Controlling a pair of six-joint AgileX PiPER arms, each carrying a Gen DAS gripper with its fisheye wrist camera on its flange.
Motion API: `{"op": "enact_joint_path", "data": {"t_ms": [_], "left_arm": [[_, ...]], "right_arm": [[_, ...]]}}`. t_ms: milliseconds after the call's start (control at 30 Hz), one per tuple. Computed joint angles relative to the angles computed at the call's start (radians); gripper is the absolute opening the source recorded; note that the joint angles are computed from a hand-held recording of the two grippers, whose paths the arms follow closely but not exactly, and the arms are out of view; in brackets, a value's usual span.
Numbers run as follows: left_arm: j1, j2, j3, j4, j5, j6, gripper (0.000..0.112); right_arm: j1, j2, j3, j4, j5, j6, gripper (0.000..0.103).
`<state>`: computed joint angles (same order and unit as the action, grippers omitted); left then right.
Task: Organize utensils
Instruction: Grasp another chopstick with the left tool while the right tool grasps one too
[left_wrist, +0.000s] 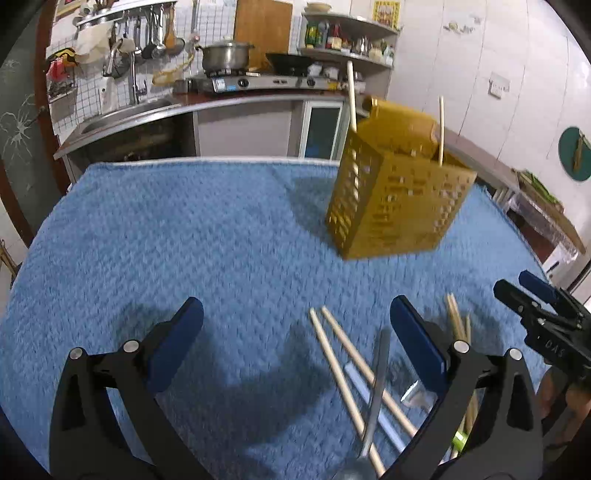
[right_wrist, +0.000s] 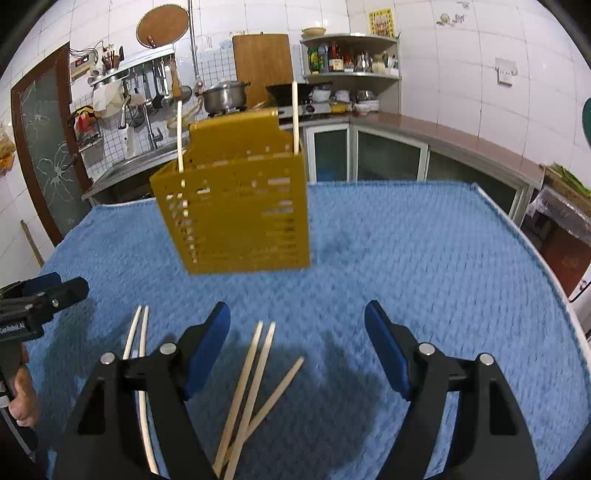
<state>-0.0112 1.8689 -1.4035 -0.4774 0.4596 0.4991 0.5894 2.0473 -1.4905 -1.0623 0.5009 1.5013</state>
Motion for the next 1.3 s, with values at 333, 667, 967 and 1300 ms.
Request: {"op": "enact_joint_path", "data": {"t_ms": [333, 667, 967, 1300], "left_arm": [[-0.041, 0.021, 0.067, 0.196, -0.07, -0.198, 0.098], [-0.056, 0.056, 0.073, 0.226, -0.093, -0.244, 0.097], [-0.068, 0.077, 0.032, 0.147, -0.01, -0.172, 0.069], [-0.084, 0.147, -0.086, 0.194, 0.114, -0.231, 0.039]], "right_arm": [[0.017, 0.027, 0.051, 0.006, -0.009, 0.061, 0.066], [0.01, 0.073, 0.013, 0.136, -0.037, -0.056, 0.043], [-0.001, 0.099, -0.045, 0.299, -0.032, -0.216, 0.019], [-0.019, 0.135, -0.147, 0.456, 0.056, -0.381, 0.011]]}}
